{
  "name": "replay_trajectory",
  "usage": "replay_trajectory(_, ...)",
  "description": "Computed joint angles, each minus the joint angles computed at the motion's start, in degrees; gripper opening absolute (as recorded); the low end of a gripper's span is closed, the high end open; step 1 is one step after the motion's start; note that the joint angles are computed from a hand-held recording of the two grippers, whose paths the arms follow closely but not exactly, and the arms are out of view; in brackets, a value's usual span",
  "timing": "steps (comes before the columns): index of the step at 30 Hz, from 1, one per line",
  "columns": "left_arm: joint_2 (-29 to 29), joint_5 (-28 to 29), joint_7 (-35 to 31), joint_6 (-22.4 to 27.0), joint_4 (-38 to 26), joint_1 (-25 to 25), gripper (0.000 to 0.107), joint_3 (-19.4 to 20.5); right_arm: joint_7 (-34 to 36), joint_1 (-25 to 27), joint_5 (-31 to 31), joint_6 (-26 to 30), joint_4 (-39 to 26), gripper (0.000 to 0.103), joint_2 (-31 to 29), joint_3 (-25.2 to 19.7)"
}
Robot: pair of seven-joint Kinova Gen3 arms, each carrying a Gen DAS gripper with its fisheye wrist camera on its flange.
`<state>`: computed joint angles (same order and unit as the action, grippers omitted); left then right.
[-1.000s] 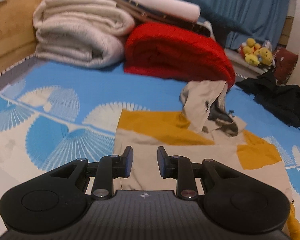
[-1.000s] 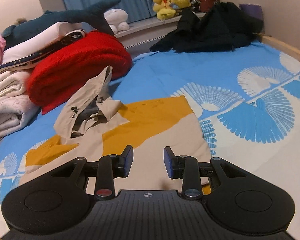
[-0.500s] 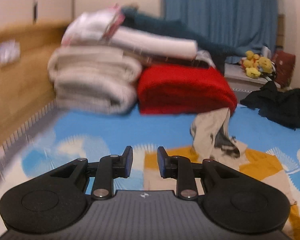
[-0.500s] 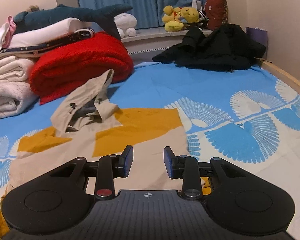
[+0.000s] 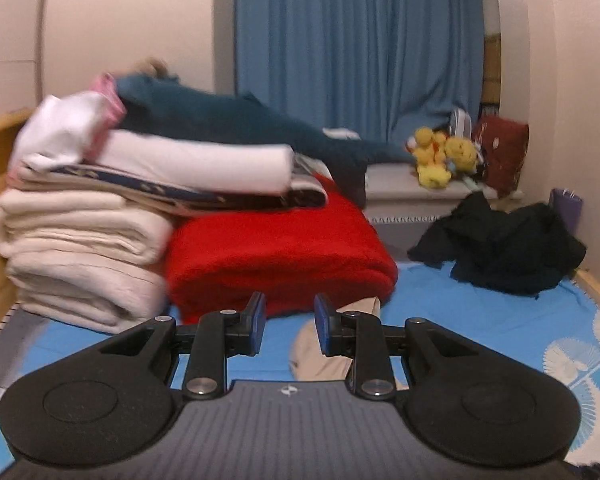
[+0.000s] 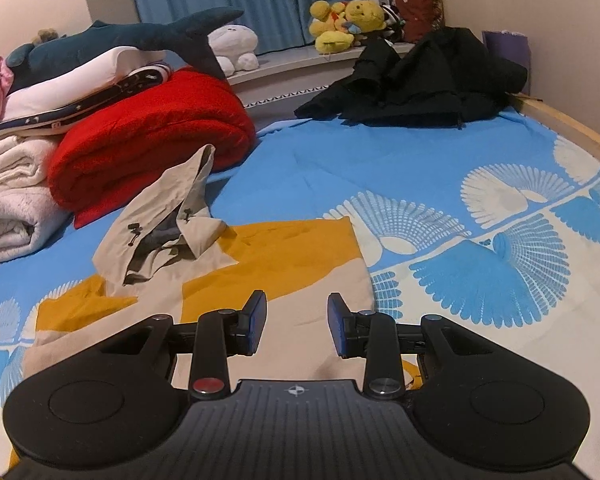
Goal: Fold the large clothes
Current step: 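Grasp the beige hood with the left gripper and lift it up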
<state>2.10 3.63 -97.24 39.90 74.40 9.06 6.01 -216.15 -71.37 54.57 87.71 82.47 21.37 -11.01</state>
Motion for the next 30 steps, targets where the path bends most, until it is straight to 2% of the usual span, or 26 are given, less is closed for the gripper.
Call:
replay_trajectory(2,5.11,-4.66,2.49,-2.96,-0.27,3.38,0.029,0.57,-0.40,0.47,-0.26,-1.00,0.52,0.035,-0.15,0.00)
replay_trajectory(4,9.99,-7.39,2.86,-6.17,-0.52,4.80,0.029,1.82,-0.02,1.11,-0.55,-2.57,1.17,0.035,-0.24,-0.17)
replay_trajectory(6,15.22,-9.24,3.91,-7.21,-2.40,5.60,0.029,2.62,1.21,1.69,-1.38,-3.46,0.89,0.035,0.23,-0.23)
replay_trajectory(8,20.52,-7.42,4.01,-7.82,-4.99,7.66,0.029,0.39,1.56,1.89,-1.82,-4.21,0.89,0.033,0.52,0.01)
replay_trajectory(9,23.18,-5.65,3.35,-7.65,-6.95,8.04,0.029,-0.20,1.42,1.98,-1.93,-4.69,1.01,0.025,0.55,0.18)
replay_trajectory(11,28.49,-3.68,1.80,-6.68,-11.56,8.28,0.029,-0.41,0.18,1.55,-1.66,-4.39,1.00,0.017,0.89,0.68)
replay_trajectory(13,33.67,-2.80,0.82,-5.65,-16.56,9.19,0.029,-1.77,0.11,0.87,-1.60,-2.16,-0.09,0.017,1.87,1.15)
replay_trajectory(15,38.42,-3.93,1.75,-3.70,-21.87,9.00,0.030,-0.99,-0.05,0.57,-2.09,-0.27,-0.97,0.017,2.68,1.67)
replay_trajectory(16,40.90,-5.05,2.93,-3.39,-24.53,9.43,0.035,-1.25,-0.42,0.96,-3.06,-0.28,-1.06,0.017,3.03,1.78)
replay_trajectory(17,43.19,-5.55,3.99,-3.01,-27.18,10.24,0.047,-2.35,-0.40,0.91,-3.09,-0.30,-1.05,0.017,3.02,1.86)
replay_trajectory(19,47.45,-6.69,6.57,-2.41,-32.49,11.79,0.062,-4.45,-0.58,1.68,-4.53,-1.31,-0.94,0.018,3.02,1.85)
replay_trajectory(22,53.13,-8.72,10.30,-0.03,-40.45,13.33,0.072,-6.77,1.10,1.96,-4.58,-0.56,-1.58,0.017,3.94,2.04)
replay_trajectory(26,59.21,-10.17,10.79,5.99,-51.07,13.63,0.072,-6.73,0.78,2.16,-5.86,-0.87,-1.26,0.017,3.87,2.67)
replay_trajectory(27,60.03,-9.97,10.30,7.32,-52.83,13.78,0.070,-7.10,0.79,2.31,-6.10,-1.02,-1.19,0.018,3.92,2.69)
replay_trajectory(29,60.06,-10.06,8.11,8.62,-53.56,13.73,0.033,-6.85,1.61,2.52,-6.65,-0.60,-1.88,0.018,4.56,2.79)
replay_trajectory(30,59.40,-9.47,5.95,8.25,-52.54,13.22,0.003,-5.72,1.80,2.54,-6.87,-0.59,-2.19,0.018,4.75,2.87)
